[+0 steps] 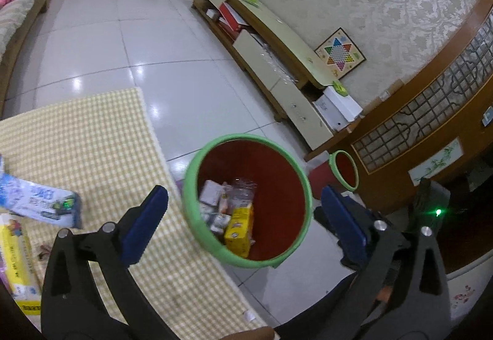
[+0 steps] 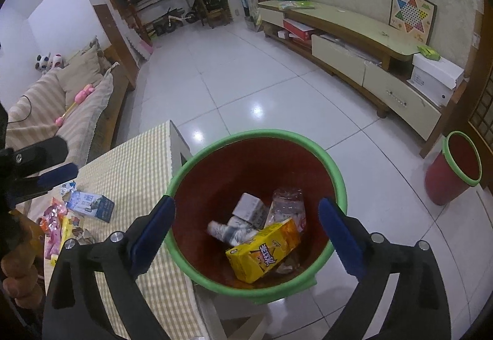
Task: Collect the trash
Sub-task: 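Move both tools back over the table toward the pink wrapper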
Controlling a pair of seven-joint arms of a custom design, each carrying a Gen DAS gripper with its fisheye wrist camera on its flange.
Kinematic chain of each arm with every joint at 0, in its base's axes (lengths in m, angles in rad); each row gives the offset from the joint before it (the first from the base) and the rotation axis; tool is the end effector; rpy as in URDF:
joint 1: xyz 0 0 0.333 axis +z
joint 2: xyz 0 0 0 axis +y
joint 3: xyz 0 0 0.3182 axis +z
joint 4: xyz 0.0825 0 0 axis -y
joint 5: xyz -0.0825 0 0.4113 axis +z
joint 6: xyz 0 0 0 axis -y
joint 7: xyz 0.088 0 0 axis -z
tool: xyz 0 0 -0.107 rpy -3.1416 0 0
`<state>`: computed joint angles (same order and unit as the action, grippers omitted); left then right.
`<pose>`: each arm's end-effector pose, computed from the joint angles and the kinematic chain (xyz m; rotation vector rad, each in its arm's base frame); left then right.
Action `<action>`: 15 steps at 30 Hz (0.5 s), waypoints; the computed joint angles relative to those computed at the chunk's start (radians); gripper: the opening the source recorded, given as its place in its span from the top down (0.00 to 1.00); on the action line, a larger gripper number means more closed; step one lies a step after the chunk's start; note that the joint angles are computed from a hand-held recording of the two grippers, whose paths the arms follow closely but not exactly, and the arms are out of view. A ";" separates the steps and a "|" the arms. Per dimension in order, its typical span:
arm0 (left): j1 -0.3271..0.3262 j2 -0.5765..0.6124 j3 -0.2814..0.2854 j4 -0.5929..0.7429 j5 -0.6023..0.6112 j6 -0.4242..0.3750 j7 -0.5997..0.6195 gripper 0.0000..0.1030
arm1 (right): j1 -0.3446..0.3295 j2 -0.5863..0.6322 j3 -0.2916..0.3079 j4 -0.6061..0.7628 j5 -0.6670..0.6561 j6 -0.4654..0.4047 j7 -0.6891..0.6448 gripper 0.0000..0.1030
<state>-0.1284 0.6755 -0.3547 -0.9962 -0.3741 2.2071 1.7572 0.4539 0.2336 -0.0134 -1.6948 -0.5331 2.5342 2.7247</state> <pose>0.7524 -0.2884 0.5482 1.5626 -2.3379 1.1582 0.6311 0.3047 0.5175 -1.4143 2.0534 -0.5495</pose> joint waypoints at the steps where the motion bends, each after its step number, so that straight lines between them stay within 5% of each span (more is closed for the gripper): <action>1: 0.005 -0.019 0.003 -0.026 0.001 0.012 0.003 0.05 | 0.001 0.004 0.001 0.007 0.000 -0.002 -0.001 0.10; 15: 0.134 -0.321 0.061 -0.455 -0.093 0.197 0.071 0.05 | 0.083 0.171 0.006 0.256 0.070 -0.053 -0.186 0.08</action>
<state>0.0059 0.3547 -0.2940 -1.4513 -0.4672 2.4042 1.8286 0.5373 0.4051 -0.0070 -1.4392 -0.4630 2.4813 2.5383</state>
